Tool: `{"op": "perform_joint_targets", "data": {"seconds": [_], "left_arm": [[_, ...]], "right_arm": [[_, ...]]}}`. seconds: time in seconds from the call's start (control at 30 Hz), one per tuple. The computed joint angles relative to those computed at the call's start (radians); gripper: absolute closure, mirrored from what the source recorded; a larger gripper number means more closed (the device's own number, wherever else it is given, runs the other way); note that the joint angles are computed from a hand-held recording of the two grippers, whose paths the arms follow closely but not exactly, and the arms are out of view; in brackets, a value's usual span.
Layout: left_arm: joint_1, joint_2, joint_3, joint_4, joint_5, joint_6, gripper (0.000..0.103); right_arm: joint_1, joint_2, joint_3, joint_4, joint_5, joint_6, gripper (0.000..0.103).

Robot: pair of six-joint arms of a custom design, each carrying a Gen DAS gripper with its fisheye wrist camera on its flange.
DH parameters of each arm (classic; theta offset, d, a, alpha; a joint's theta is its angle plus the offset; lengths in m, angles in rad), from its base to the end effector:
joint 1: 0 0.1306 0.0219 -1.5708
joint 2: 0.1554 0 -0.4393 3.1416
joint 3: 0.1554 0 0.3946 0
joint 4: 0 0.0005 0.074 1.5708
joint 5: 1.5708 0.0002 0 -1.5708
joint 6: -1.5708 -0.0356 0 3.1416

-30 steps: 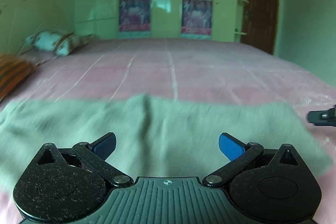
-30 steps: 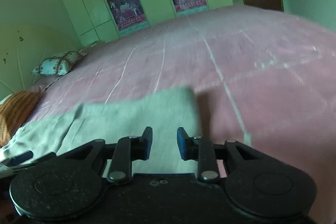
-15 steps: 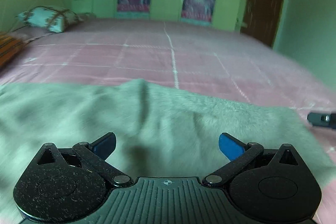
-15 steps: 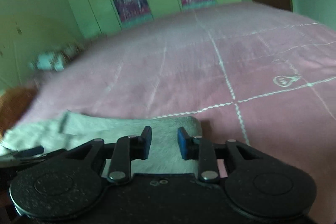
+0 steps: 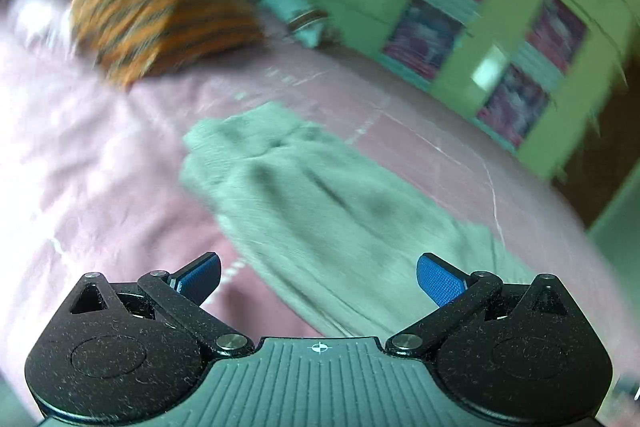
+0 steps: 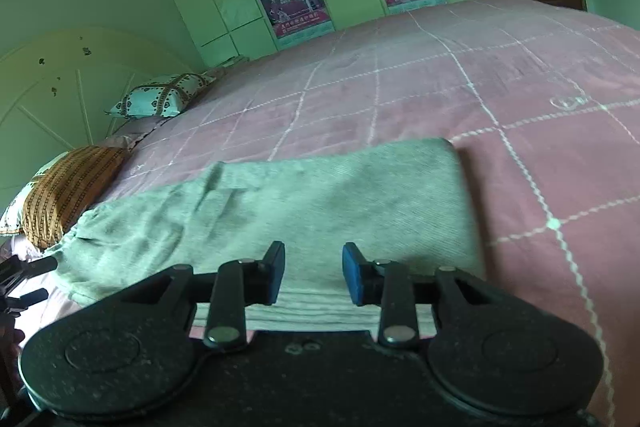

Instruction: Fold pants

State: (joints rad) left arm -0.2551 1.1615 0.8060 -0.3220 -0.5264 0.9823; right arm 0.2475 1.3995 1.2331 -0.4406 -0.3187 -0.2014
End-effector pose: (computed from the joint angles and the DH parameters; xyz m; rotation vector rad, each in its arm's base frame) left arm 0.3556 -0.0748 0.3526 -1.0137 1.8917 -0.1240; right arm 0.4749 0.1310 0.4428 -0.2354 2.1933 0.6003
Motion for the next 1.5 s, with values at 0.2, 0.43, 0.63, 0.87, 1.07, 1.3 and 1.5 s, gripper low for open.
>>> {"op": "perform_joint_targets", "data": {"seconds": [0.2,0.43,0.63,0.87,1.07,1.3,1.5], "left_arm": [[0.233,0.097,-0.151,0.523,0.312,0.020,0.000],[0.259,0.133,-0.148,0.634,0.258,0.020,0.071],[0.249,0.095,-0.143,0.543,0.240,-0.030,0.069],[0.213,0.038,-0.165,0.524,0.236,-0.040,0.068],[0.079,0.047,-0.030,0.506,0.157,-0.203,0.068],[-0.121,0.258,0.287,0.409,0.110,-0.499,0.068],[-0.235,0.526,0.622,0.255,0.338,-0.521,0.043]], "right_arm": [[0.045,-0.009,0.008,-0.035,0.039,0.033,0.075],[0.121,0.025,0.061,-0.071,0.086,0.076,0.075],[0.227,0.098,0.127,-0.077,0.131,0.233,0.074],[0.259,0.140,0.159,-0.150,0.228,0.253,0.074],[0.136,0.052,0.074,-0.029,0.159,0.011,0.073],[-0.034,0.000,0.021,0.056,0.128,-0.190,0.071],[-0.178,-0.032,-0.029,0.080,0.071,-0.235,0.070]]}}
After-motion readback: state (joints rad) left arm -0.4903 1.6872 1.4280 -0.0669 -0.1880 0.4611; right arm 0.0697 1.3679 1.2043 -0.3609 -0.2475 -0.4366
